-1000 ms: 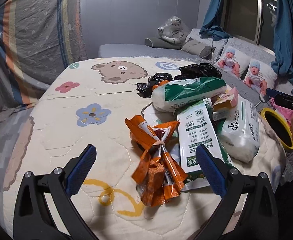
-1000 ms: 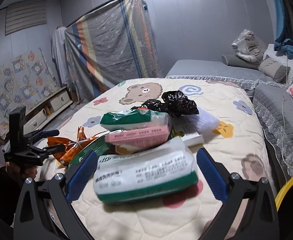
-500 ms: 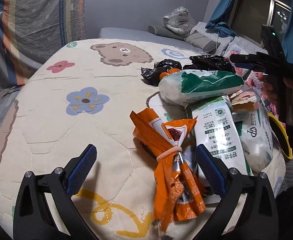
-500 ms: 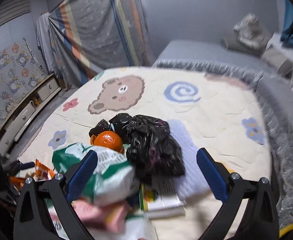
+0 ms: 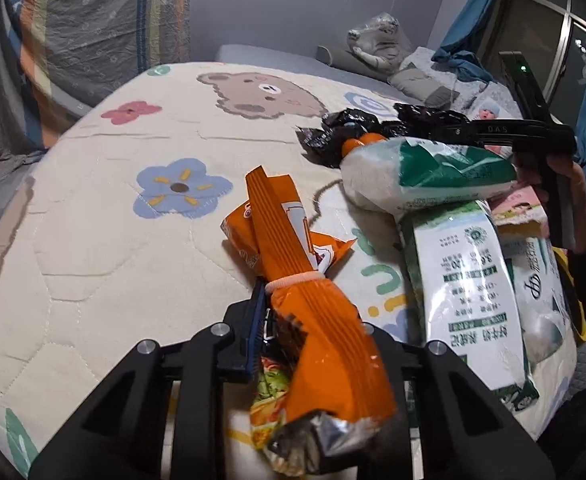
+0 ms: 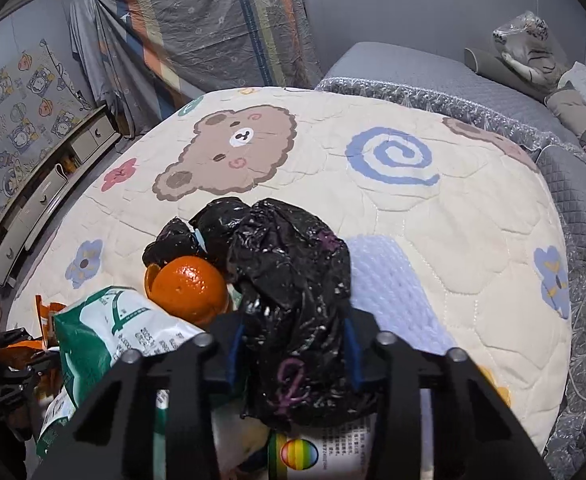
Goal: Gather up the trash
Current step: 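Grasp the orange snack wrapper with the left tool while the right grasps the black bag, then carry both items over the yellow bin and open both tools to drop them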
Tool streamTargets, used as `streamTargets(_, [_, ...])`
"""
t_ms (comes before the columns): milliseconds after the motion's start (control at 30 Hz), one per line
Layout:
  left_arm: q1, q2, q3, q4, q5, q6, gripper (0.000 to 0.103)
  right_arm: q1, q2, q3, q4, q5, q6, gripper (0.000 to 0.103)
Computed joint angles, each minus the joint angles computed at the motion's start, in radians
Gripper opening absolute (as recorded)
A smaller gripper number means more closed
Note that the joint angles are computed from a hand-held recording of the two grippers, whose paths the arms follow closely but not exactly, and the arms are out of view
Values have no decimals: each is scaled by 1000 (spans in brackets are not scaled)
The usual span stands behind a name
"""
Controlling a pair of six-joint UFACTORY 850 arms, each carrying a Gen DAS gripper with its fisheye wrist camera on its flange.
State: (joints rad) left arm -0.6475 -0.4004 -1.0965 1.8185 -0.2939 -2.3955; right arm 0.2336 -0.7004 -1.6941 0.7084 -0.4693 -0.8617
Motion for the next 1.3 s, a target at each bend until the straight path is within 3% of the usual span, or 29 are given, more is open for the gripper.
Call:
streamTargets(200, [-14,37,21,-1,-96,-59,22,-1,50,54,139,71,-136,21])
streamTargets(500, [-40,101,50,-3,-174,-86,22,-47,129,102,421,-11,-352,21])
streamTargets(733, [-86,115,3,-15,-225,-9,22,-100,248,231,611,-60,-519,21])
streamTargets(1000, [-142,21,-185,12,-172,97,22,-220,426,447,853,-62,-742,21])
streamTargets(1300, [-213,-177,-512,-76,-46,326,22,-402,600,670,1117,-51,-966,21])
